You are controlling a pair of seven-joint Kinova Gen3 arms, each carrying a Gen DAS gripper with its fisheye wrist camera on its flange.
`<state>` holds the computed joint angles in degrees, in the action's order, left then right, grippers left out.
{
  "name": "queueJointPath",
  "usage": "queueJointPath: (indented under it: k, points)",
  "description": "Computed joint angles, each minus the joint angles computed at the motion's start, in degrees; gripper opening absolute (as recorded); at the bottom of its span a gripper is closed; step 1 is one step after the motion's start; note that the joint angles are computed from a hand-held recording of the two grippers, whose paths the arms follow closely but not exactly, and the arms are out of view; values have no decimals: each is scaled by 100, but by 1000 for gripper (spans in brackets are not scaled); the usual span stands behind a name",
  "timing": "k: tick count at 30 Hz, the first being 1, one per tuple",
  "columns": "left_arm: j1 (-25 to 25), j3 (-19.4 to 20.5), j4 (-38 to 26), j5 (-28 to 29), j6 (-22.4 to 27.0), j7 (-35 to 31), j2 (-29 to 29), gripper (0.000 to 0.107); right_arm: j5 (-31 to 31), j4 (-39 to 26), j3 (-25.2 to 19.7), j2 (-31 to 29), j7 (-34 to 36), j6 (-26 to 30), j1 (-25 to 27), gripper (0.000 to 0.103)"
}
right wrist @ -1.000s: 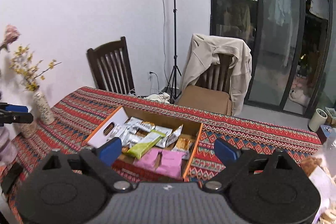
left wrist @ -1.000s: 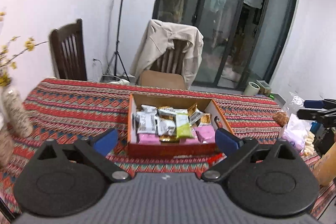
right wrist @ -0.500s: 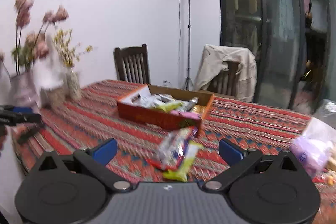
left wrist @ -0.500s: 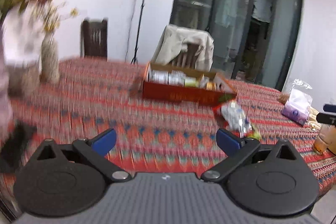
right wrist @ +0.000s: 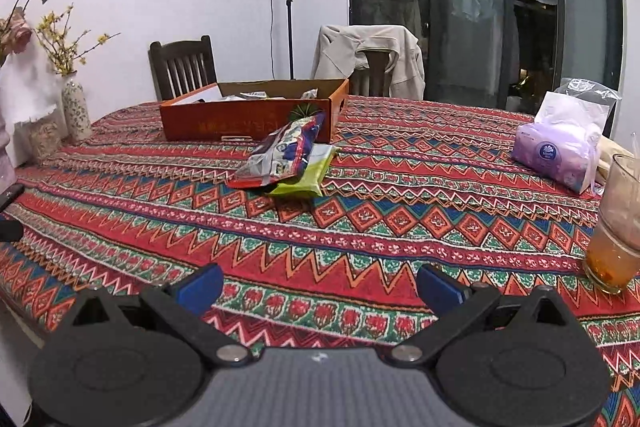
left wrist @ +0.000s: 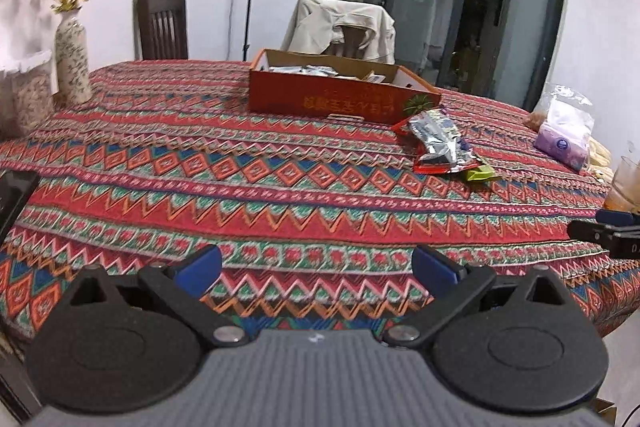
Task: Organize snacks
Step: 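Withdraw both open grippers from the box toward the last snacks, then grasp the silver-and-red wrapper with the left gripper while the right grasps a green bar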
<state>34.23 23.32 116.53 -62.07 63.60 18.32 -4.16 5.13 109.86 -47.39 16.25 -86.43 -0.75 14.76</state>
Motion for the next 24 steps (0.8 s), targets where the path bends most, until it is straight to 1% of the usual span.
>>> queueJointPath:
  k: [1,3,4,5,6,7,8,10,11,12,14,16,17,18,19,20,21,22,23,24]
  points:
    - [-124,49,-9,-13,-99,-44,11,103,6,-14,-134,61,-7,-50,109,103]
    - [-620,313,-84,44,-349,-297,14,103,85,-109,-474,246,-44,-46,387,103]
    - [-885,386,-127,61,-582,-481,23,103,90,-211,-499,324,-59,6,376,103]
    - [-1151,464,-175,76,-815,-663,35,103,76,-278,-457,387,-51,18,321,103]
    - [-1416,547,-243,54,-1048,-809,79,103,51,-338,-316,425,-44,-1,182,103]
    - [-1592,546,-358,16,-1281,-938,172,103,27,-419,-138,454,-48,11,7,103]
    - [-1662,448,-485,-43,-1515,-1072,291,103,3,-490,44,483,-48,12,-159,103]
    - [-2040,496,-760,-176,-1981,-1320,583,103,-56,-649,382,550,-69,37,-452,103]
    - [-2147,439,-925,-216,-2214,-1460,753,103,-84,-728,454,591,-72,79,-510,103]
    - [-2148,280,-1115,-283,-2447,-1572,953,103,-120,-806,507,638,-64,125,-554,103]
    - [-1951,-251,-1523,-316,-2913,-1809,1354,103,-233,-994,705,712,-36,236,-712,103]
    - [-1720,-782,-1993,-143,-3286,-2239,1769,103,-326,-1101,880,743,49,251,-842,103]
    - [-1667,-944,-2181,-50,-3439,-2472,1933,103,-370,-1161,1028,744,76,268,-955,103]
    - [-1697,-1001,-2397,102,-3544,-2705,2114,103,-410,-1217,1134,753,110,284,-1030,103]
    - [-1823,-951,-2622,334,-3619,-2937,2302,103,-445,-1263,1180,773,153,296,-1053,103]
    - [-2020,-795,-2830,567,-3657,-3154,2475,103,-485,-1303,1270,779,182,297,-1113,103]
    - [-2285,-532,-3078,800,-3602,-3325,2695,103,-516,-1331,1381,774,207,301,-1193,103]
    - [-2506,-315,-3276,1033,-3562,-3530,2867,102,-541,-1366,1589,765,219,305,-1353,103]
    - [-2654,-204,-3405,1265,-3580,-3706,2991,95,-562,-1413,1823,759,216,335,-1541,103]
    - [-2722,-199,-3469,1498,-3633,-3839,3065,90,-581,-1467,1951,770,238,387,-1643,103]
